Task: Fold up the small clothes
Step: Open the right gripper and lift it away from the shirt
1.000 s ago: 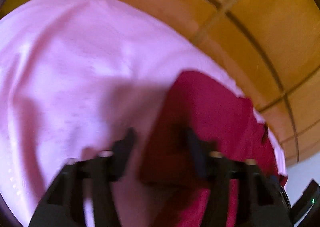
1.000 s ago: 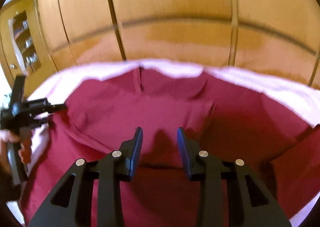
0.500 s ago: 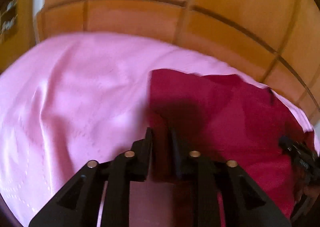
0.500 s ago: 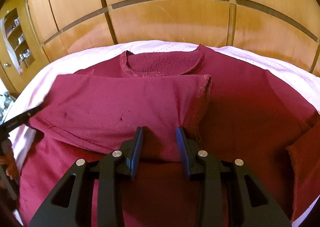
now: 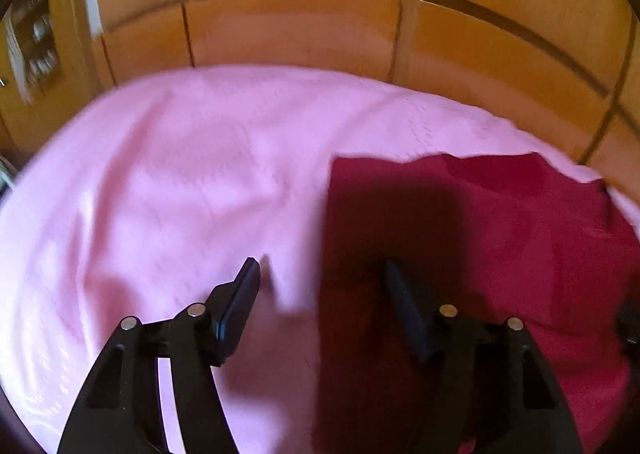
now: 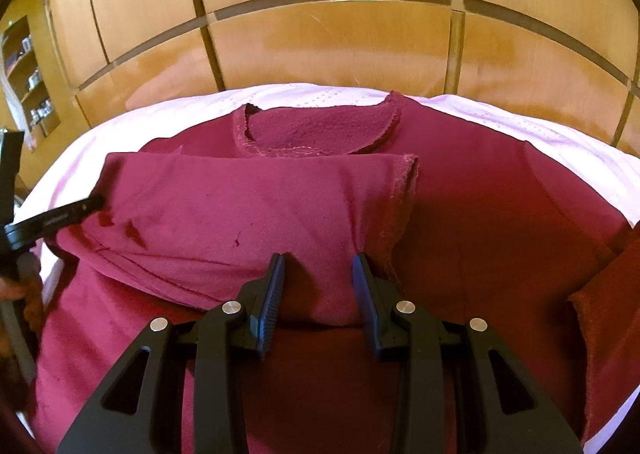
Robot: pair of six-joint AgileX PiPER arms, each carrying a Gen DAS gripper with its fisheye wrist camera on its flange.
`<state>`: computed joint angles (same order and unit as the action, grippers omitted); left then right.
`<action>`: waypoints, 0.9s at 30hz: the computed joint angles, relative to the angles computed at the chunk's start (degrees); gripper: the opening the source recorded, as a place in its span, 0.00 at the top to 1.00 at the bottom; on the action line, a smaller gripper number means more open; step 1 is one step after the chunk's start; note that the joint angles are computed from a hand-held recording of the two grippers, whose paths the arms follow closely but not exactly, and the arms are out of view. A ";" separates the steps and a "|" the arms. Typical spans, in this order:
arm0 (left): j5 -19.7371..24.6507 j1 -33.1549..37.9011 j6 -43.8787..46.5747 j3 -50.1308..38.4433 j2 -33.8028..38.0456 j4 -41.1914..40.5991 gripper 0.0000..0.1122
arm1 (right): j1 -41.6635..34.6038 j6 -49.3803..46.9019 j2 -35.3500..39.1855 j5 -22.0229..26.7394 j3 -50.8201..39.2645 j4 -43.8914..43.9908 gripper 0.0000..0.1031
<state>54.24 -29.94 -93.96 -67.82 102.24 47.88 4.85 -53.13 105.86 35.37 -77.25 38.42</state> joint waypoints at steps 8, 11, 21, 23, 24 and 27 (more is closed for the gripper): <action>8.74 -6.67 -3.65 0.00 -3.85 1.27 0.16 | -2.98 -4.31 -0.01 4.60 -0.60 6.49 0.56; 7.57 -12.77 -9.92 3.24 -7.62 2.87 0.12 | -4.75 -7.32 -4.72 3.66 3.93 10.37 0.30; -1.30 -24.60 -14.67 -2.77 -3.78 2.82 0.12 | -16.84 -4.09 -17.13 -7.67 16.37 3.68 0.20; -3.97 -25.38 -13.34 -6.16 -2.08 4.27 0.12 | -20.06 -0.04 -16.66 -10.02 15.93 0.12 0.19; -4.55 -25.89 -12.46 -7.97 -1.03 4.25 0.12 | -21.60 2.53 -15.75 -10.07 14.73 -1.95 0.19; -7.51 -25.19 -4.41 -15.56 3.24 1.25 0.12 | -25.05 14.28 -12.58 -10.32 10.66 -10.51 0.10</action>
<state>46.73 -55.12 -98.37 -83.38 105.48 49.13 -20.20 -38.85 93.28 25.05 -66.59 27.91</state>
